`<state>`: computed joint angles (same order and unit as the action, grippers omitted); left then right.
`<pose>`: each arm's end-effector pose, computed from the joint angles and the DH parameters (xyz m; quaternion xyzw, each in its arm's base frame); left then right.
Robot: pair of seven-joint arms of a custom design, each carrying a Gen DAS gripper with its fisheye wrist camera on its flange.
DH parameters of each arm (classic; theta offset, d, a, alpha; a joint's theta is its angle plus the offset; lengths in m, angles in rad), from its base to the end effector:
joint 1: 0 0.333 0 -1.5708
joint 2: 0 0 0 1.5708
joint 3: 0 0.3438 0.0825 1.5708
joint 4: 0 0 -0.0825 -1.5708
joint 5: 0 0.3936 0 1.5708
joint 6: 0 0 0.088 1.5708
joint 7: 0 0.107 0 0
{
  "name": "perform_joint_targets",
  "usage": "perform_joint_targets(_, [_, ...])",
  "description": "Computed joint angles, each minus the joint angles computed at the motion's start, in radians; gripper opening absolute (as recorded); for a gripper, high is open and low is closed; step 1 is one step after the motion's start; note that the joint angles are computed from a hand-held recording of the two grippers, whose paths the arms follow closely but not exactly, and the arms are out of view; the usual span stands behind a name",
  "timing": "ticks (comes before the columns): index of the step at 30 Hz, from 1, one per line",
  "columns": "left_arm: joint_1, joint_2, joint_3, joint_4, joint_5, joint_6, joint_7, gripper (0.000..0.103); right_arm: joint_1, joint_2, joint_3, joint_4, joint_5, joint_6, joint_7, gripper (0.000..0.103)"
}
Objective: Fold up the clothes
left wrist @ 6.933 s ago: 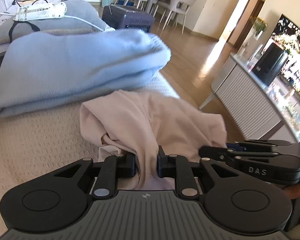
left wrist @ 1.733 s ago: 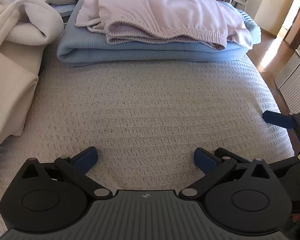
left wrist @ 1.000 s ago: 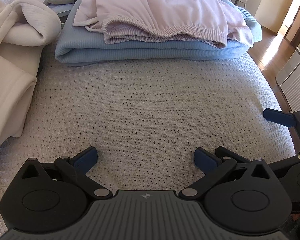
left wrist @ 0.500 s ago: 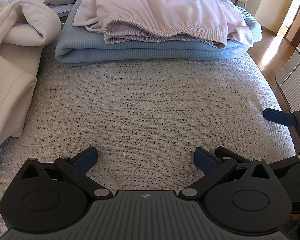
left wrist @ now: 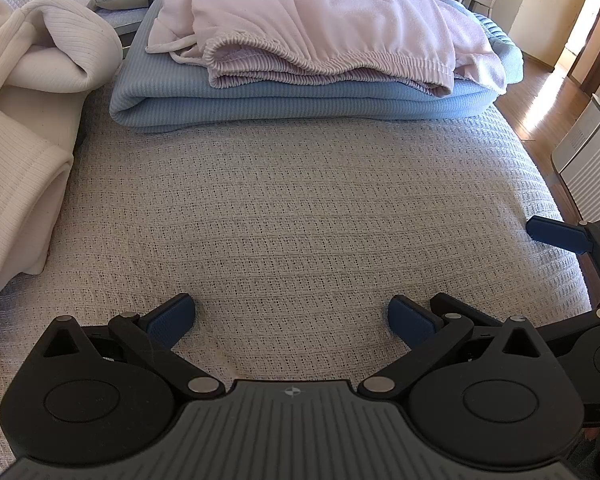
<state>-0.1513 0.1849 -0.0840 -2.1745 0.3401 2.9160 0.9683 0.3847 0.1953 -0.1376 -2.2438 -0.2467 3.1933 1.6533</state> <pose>0.5878 -0.1604 0.3886 -0.6994 0.6567 -0.2273 0.1672 0.5755 0.1718 0.3880 -0.7823 0.5024 -0.2538 0.2669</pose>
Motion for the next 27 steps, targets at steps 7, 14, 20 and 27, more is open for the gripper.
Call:
perform_joint_targets(7, [-0.006, 0.013, 0.003, 0.015, 0.004, -0.005, -0.005, 0.103, 0.01, 0.0, -0.01, 0.001, -0.005, -0.001, 0.007, 0.103])
perform_joint_targets(14, [-0.001, 0.001, 0.0, 0.005, -0.006, -0.007, 0.006, 0.103, 0.012, 0.001, -0.012, 0.002, -0.01, -0.002, 0.011, 0.103])
perform_joint_targets(20, [0.004, -0.008, -0.004, -0.005, -0.009, -0.006, 0.011, 0.103, 0.011, 0.001, -0.012, 0.002, -0.012, -0.002, 0.013, 0.103])
perform_joint_targets(27, [0.005, -0.008, -0.005, -0.005, -0.01, -0.004, 0.014, 0.103, 0.011, 0.002, -0.012, 0.004, -0.015, -0.003, 0.014, 0.103])
